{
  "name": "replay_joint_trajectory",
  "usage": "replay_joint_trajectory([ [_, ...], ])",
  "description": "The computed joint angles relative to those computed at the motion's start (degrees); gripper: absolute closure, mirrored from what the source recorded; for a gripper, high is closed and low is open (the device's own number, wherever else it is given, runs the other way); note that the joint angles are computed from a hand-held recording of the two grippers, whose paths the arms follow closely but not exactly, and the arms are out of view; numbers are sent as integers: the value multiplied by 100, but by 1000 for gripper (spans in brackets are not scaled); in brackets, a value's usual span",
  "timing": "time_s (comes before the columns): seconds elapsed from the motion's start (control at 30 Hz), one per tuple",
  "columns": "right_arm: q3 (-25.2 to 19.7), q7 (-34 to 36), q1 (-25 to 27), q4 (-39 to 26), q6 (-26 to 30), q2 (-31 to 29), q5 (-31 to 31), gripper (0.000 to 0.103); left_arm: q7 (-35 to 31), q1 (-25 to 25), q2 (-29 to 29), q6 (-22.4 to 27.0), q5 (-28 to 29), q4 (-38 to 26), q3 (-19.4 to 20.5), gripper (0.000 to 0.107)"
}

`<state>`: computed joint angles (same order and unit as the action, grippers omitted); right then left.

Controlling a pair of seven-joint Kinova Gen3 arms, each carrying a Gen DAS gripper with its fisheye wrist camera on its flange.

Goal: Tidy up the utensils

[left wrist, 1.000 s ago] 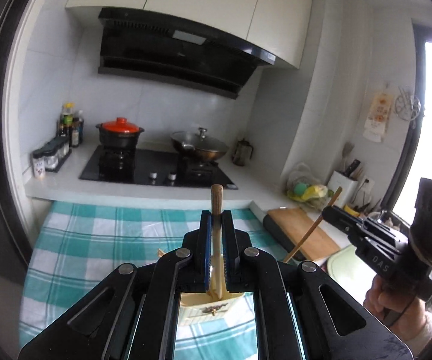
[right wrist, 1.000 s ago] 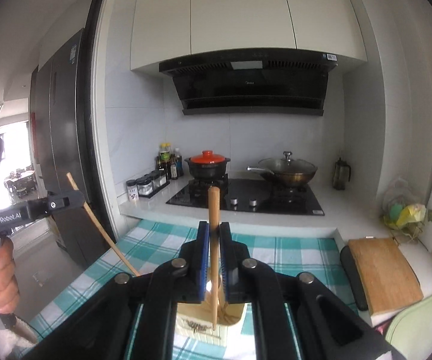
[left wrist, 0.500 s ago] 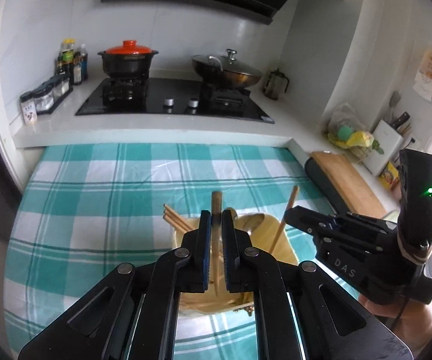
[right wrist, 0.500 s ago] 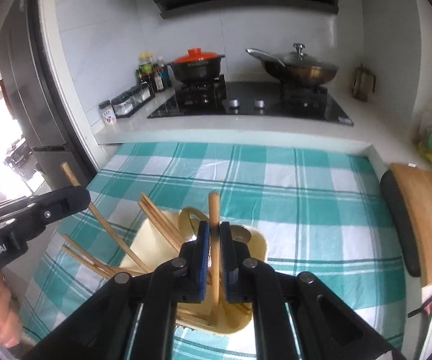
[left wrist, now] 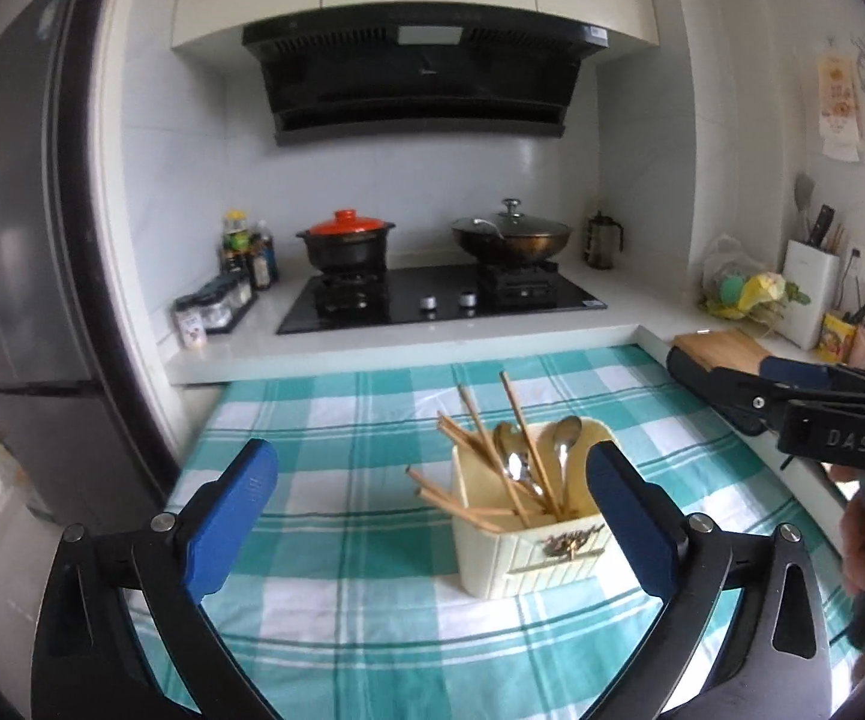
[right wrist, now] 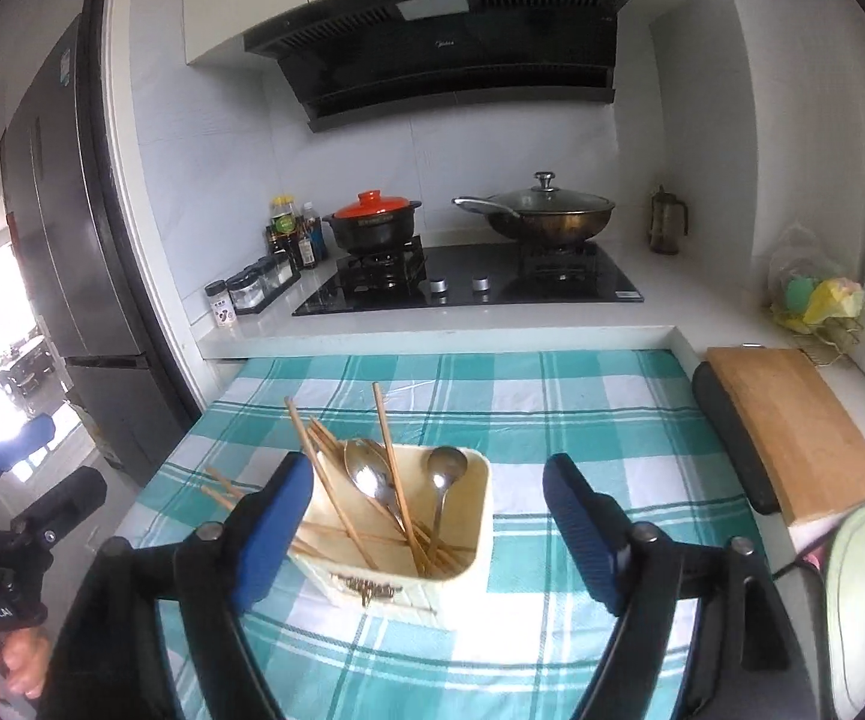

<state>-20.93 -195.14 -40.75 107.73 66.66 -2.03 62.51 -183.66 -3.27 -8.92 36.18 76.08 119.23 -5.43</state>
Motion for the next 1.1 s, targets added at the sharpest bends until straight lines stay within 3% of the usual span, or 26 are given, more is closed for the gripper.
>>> replay_joint_trajectory([
  [0.1,-443,-587,-407,117,699,73,-45,16,-48,-482,-348,74,-154,480,119,5],
  [0.17,-456,-876,-938,143,1165,174,-96,16,194,-399,-566,-77,-620,631,-8,5],
  [0.27,-283,-1088,-1734,-12,1864,406,-258,15,211,-287,-968,-602,-859,986,-89,5],
  [0.33,-222,-1292,-2129,-170,2330,631,-265,15,166,-43,-1097,-539,-860,1126,-529,5],
  [0.4,-521,-1461,-2119,-305,2635,804,-272,15,392,109,-1099,-135,-1170,1074,-991,5],
  [0.5,-564,-1520,-2367,-406,2773,918,-320,15,590,-21,-1117,320,-1528,992,-1215,5],
  [0.6,-481,-1527,-2674,-531,2952,1036,-302,15,780,-55,-1290,181,-1747,1026,-1150,5],
  [0.7,-409,-1410,-2878,-665,3067,1121,-260,15,872,83,-1445,228,-1861,1021,-1348,5],
  [0.83,-315,-1295,-3037,-778,3207,1168,-180,15,1080,170,-1487,506,-2049,886,-1570,5],
  [1.1,-269,-1298,-3189,-882,3409,1210,-136,15,1383,387,-1640,369,-2317,844,-1633,5],
])
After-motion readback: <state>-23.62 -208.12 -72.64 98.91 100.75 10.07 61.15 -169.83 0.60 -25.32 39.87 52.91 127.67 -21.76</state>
